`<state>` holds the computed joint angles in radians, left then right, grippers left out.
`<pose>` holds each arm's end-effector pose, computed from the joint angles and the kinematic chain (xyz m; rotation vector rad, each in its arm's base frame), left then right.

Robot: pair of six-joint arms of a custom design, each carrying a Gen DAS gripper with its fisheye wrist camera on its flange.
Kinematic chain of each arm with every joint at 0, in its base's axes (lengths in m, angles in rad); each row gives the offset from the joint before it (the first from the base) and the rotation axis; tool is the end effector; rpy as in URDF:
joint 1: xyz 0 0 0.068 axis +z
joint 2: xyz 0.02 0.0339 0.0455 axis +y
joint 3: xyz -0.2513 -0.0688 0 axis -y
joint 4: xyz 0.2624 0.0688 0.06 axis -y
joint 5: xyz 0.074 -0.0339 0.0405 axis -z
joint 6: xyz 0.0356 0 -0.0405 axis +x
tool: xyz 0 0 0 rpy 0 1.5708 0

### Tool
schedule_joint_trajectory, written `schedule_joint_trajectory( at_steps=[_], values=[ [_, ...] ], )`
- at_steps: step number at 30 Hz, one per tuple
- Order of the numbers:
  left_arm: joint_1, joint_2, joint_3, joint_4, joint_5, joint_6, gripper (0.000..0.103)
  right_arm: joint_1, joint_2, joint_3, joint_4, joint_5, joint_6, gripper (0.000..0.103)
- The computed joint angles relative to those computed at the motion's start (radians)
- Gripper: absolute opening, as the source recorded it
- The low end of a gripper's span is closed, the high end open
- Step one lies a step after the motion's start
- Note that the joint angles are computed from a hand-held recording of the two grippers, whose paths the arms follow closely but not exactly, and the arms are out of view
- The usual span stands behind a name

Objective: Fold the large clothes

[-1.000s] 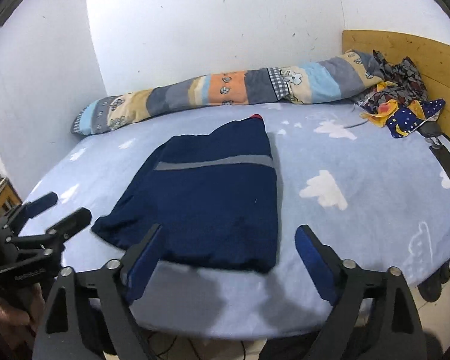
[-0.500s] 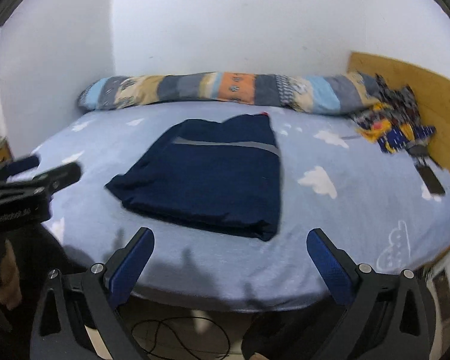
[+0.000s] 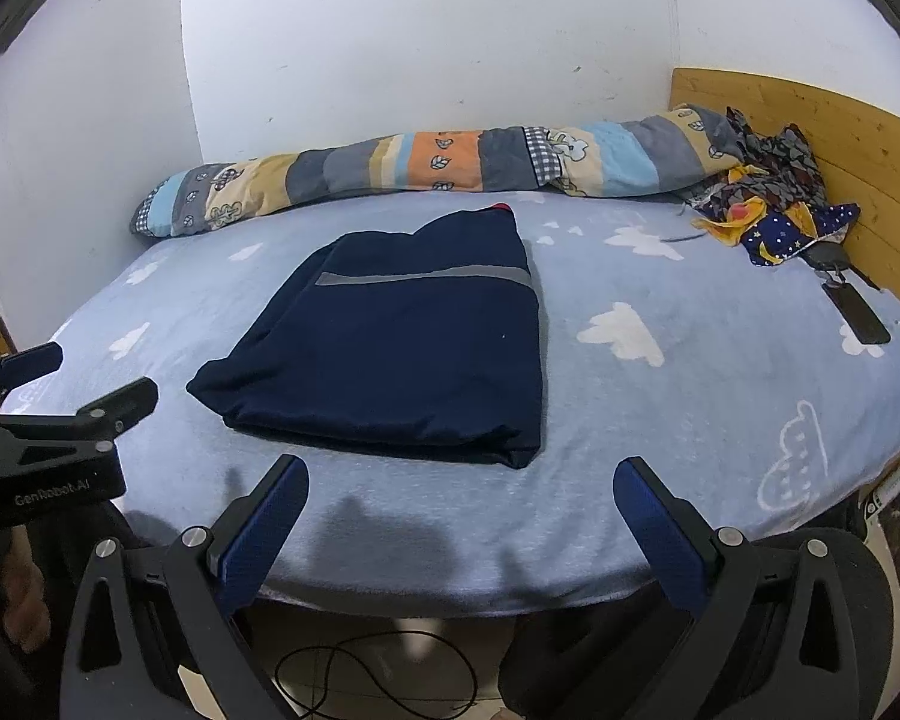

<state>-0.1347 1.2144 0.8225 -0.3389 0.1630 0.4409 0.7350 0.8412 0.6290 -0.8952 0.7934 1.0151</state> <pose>0.2757 -0.0432 0.2314 0.7296 2.1706 -0.0289 0.1401 0.0924 0.2157 0.5332 2.1926 -0.1963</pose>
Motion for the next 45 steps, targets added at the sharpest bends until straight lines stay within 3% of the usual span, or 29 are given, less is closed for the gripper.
schedule_joint_trajectory(
  at_steps=[10, 45],
  values=[
    [-0.019, 0.007, 0.001, -0.019, -0.045, 0.031, 0.103, 0.009, 0.005, 0.003, 0.002, 0.004, -0.012, 0.103],
    [-0.014, 0.018, 0.007, -0.020, -0.040, 0.044, 0.103, 0.006, 0.014, 0.005, 0.001, -0.006, -0.008, 0.103]
  ],
)
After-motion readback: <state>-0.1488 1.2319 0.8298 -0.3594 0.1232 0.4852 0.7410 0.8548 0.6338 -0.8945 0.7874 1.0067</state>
